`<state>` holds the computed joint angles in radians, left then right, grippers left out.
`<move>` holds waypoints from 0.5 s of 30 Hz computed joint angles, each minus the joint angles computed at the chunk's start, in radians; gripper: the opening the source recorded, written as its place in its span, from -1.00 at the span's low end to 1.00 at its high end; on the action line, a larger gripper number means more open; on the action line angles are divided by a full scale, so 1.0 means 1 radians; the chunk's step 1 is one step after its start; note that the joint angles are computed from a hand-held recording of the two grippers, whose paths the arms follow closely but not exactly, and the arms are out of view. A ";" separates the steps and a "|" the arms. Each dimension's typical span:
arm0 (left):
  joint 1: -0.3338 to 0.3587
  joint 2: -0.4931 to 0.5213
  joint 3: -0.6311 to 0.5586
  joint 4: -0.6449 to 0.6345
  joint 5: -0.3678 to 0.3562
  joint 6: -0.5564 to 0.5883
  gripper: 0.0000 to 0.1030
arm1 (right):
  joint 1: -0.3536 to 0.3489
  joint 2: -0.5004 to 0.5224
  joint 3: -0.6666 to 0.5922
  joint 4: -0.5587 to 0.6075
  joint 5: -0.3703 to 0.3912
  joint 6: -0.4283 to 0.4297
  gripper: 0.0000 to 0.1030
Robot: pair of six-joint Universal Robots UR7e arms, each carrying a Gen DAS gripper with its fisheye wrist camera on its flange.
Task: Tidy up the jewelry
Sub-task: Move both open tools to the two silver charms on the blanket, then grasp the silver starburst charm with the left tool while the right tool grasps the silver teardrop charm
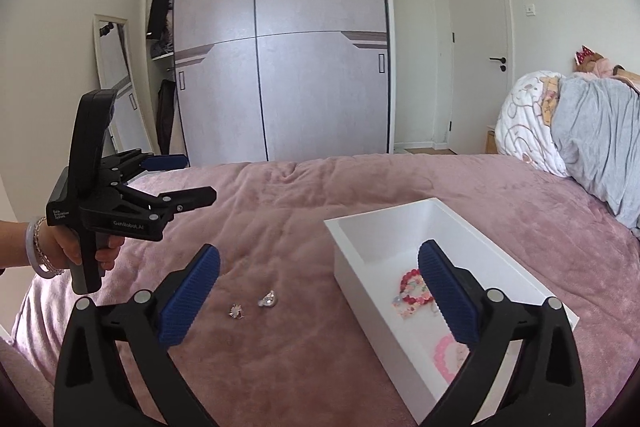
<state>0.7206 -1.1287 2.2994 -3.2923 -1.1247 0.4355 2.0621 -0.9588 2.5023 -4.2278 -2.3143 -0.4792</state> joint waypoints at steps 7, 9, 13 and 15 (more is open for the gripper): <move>0.142 0.010 0.030 0.038 -0.125 0.046 0.93 | -0.071 0.140 -0.035 -0.052 0.135 -0.166 0.89; 0.178 0.018 0.028 0.055 -0.153 0.073 0.93 | -0.101 0.163 -0.051 -0.024 0.154 -0.184 0.79; 0.226 0.025 0.020 0.112 -0.226 0.137 0.93 | -0.175 0.170 -0.073 0.056 0.207 -0.148 0.60; 0.230 0.035 0.016 0.134 -0.238 0.170 0.93 | -0.209 0.167 -0.095 0.116 0.224 -0.130 0.53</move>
